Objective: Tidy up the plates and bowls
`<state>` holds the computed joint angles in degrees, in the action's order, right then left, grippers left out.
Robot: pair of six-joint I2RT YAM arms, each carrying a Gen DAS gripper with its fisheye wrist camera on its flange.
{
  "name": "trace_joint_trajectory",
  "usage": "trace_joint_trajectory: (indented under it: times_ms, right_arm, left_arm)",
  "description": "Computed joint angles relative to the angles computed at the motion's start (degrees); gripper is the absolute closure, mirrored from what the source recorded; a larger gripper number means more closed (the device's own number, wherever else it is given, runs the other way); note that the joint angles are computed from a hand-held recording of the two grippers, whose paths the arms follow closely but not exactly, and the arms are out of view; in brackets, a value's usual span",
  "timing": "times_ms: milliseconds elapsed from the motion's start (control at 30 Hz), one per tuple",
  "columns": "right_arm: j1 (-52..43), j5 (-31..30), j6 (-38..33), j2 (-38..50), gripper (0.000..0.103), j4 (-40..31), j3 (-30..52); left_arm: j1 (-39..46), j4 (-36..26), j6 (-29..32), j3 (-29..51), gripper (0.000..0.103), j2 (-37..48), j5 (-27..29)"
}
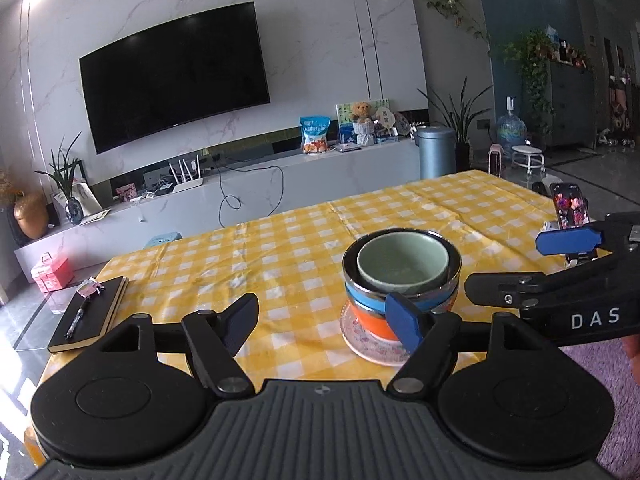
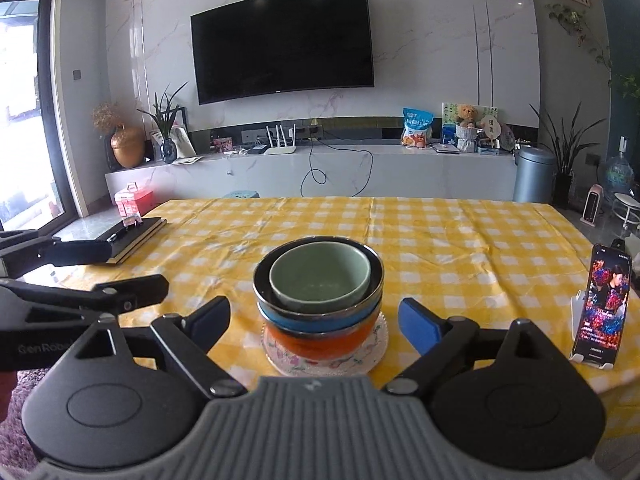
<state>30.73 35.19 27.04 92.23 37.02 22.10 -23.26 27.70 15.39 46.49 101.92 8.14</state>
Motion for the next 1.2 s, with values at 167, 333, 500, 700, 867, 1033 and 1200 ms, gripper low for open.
trace_joint_trajectory:
  times_ms: [167, 333, 500, 700, 867, 1033, 1200]
  right_arm:
    - [2.3, -0.74, 3.05, 0.04, 0.012, -2.94, -0.28]
    - [4.13, 1.26, 7.35, 1.29, 0.01, -5.46, 0.03]
    - [6.26, 3.04, 10.76, 3.36, 0.01, -6.9, 0.41]
    - [7.46, 4.96, 14.89, 4.88, 0.009, -9.46, 0.8]
    - [9.21, 7.99, 14.74, 4.06, 0.008, -10.31, 0.8]
    - [10.46, 9.58, 13.27, 4.4, 0.008, -10.17, 1.25]
    - [10.75, 10.23, 13.1, 4.26, 0.007, -10.33, 1.36]
  left_arm:
    - [-0.06, -4.63, -1.17, -0.26, 0.017, -0.8, -2.51]
    - [-1.19, -5.48, -1.4, -2.2, 0.016, -1.04, -8.76]
    - [-1.36, -7.67, -3.34, -3.15, 0.016, -1.27, -9.99]
    - [-1.98, -6.49, -3.54, -5.44, 0.016, -3.26, -11.46]
    - [-1.61, -6.76, -4.19, -5.23, 0.016, -3.33, -11.49]
    - [-1.22, -6.49, -4.78, -5.56, 0.016, -3.52, -11.19]
    - [-1.09, -6.93, -5.15, -5.31, 0.016, -3.51, -11.05]
